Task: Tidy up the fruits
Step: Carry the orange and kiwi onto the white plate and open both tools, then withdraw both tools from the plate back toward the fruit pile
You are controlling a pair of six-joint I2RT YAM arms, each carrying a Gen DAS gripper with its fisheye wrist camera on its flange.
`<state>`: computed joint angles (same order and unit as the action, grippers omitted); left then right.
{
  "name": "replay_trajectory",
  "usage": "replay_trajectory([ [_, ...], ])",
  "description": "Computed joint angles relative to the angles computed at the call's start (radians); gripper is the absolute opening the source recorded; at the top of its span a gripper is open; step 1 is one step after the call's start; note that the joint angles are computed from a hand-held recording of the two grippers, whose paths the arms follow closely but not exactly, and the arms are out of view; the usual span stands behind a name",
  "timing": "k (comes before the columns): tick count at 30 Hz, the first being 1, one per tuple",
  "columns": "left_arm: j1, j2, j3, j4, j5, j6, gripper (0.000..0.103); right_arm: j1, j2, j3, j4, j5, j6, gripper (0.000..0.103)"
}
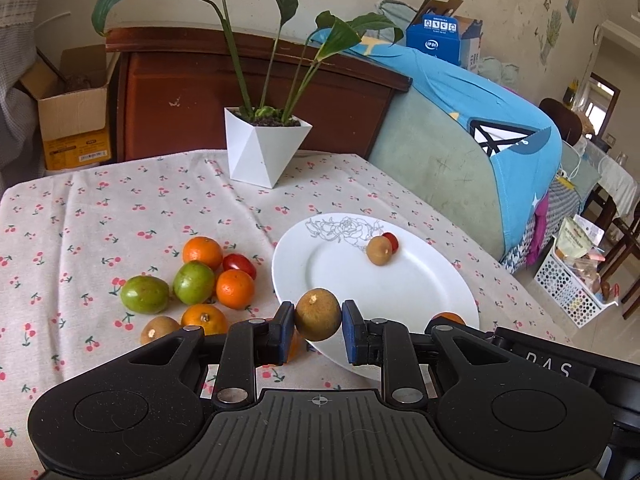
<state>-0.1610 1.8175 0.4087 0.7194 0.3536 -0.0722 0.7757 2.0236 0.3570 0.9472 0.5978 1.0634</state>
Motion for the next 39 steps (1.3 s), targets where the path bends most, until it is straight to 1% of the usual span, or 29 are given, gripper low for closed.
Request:
replay_trajectory([
  [5, -0.034, 0.063, 0.050, -0.008, -0.028, -0.007, 0.023, -0.022, 0.025, 0.011, 0.004, -0.019, 0.018, 0.030],
  [9, -0.046, 0.099, 0.083, -0.022, -0.027, -0.012, 0.023, -0.039, 0.042, 0.018, 0.006, -0.033, 0.035, 0.031],
  [10, -0.049, 0.104, 0.087, -0.020, -0.026, -0.011, 0.023, -0.043, 0.047, 0.017, 0.014, -0.037, 0.038, 0.032],
  [14, -0.061, 0.106, 0.095, -0.023, -0.039, -0.009, 0.026, -0.044, 0.048, 0.009, 0.035, -0.032, 0.043, 0.033],
  [17, -0.061, 0.088, 0.087, -0.025, -0.046, -0.021, 0.033, -0.038, 0.042, 0.008, 0.034, -0.019, 0.043, 0.033],
  [20, -0.053, 0.064, 0.076, -0.020, -0.050, -0.024, 0.035, -0.038, 0.038, 0.004, 0.038, -0.019, 0.047, 0.033],
  [22, -0.051, 0.049, 0.071, -0.032, -0.061, -0.025, 0.038, -0.035, 0.035, 0.006, 0.033, -0.022, 0.044, 0.033],
  [24, -0.045, 0.034, 0.058, -0.030, -0.069, -0.023, 0.047, -0.031, 0.032, 0.008, 0.029, -0.022, 0.041, 0.033],
  [29, -0.024, -0.014, 0.039, -0.072, -0.076, -0.003, 0.048, -0.013, 0.020, 0.017, 0.015, -0.018, 0.015, 0.034],
  [33, 0.004, -0.070, 0.015, -0.100, -0.080, 0.018, 0.053, 0.004, 0.016, 0.025, 0.008, -0.019, -0.009, 0.039],
  [36, 0.048, -0.111, -0.007, -0.118, -0.068, 0.031, 0.057, 0.013, 0.018, 0.030, 0.010, -0.030, -0.026, 0.039],
  [39, 0.095, -0.139, -0.020, -0.139, -0.057, 0.045, 0.059, 0.027, 0.019, 0.039, 0.001, -0.028, -0.040, 0.039],
])
